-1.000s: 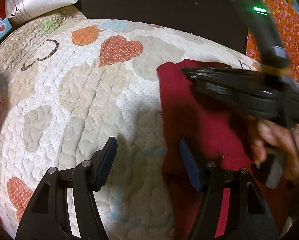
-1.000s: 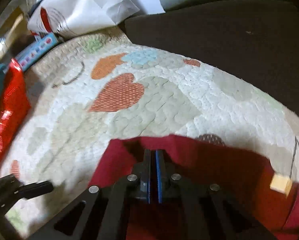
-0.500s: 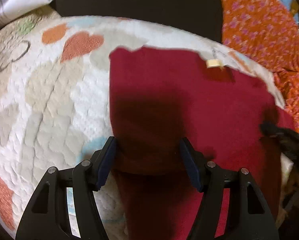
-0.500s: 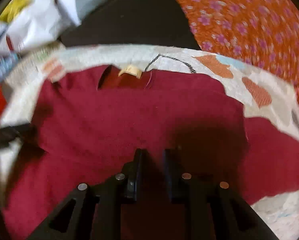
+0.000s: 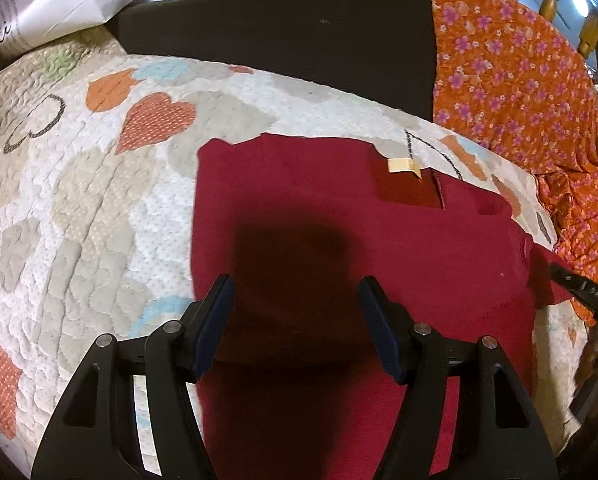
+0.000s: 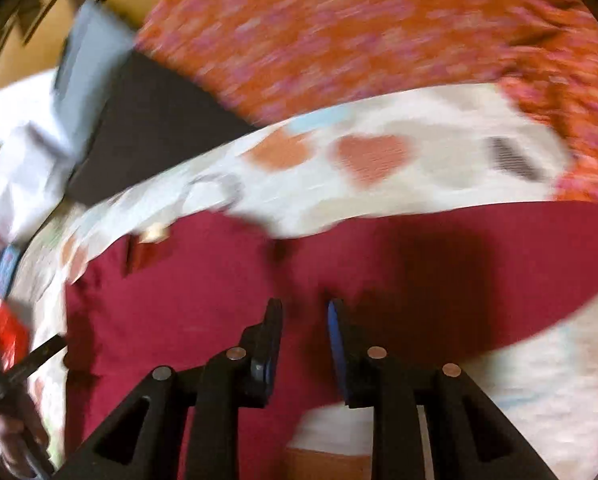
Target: Fold small clothes
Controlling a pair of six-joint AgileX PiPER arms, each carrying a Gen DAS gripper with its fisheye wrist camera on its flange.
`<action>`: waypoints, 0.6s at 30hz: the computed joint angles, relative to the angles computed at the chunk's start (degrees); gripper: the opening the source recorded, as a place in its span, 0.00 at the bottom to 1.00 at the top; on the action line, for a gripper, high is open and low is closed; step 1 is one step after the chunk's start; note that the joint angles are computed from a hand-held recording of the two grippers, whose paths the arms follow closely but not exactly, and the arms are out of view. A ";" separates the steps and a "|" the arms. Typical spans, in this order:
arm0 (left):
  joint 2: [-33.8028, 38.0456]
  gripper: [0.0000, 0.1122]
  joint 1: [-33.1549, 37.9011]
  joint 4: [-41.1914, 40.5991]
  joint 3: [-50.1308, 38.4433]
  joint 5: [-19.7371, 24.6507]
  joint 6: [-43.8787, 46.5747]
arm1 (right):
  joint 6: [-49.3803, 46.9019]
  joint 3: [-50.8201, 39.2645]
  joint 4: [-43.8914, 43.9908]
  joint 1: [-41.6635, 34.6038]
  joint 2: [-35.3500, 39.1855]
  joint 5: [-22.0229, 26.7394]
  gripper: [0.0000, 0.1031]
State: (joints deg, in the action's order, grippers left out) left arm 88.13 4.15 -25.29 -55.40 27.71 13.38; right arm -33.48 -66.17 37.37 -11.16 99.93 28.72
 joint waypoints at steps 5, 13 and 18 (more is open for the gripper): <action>1.06 0.58 -2.19 -0.60 -0.96 -0.21 0.28 | 7.23 -7.89 -6.45 -13.78 5.31 6.01 0.27; 2.85 0.58 -7.81 6.07 -2.24 -3.20 -5.61 | 11.30 -13.54 -8.98 -21.93 10.67 6.49 0.27; 4.49 0.58 -10.55 13.08 -2.77 -4.67 -13.92 | 5.11 -7.46 -4.79 -16.54 5.60 4.68 0.27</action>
State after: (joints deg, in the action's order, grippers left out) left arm 92.62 -6.40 -12.21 -58.17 23.04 -0.54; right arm -28.37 -73.63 32.58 -27.70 105.54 33.40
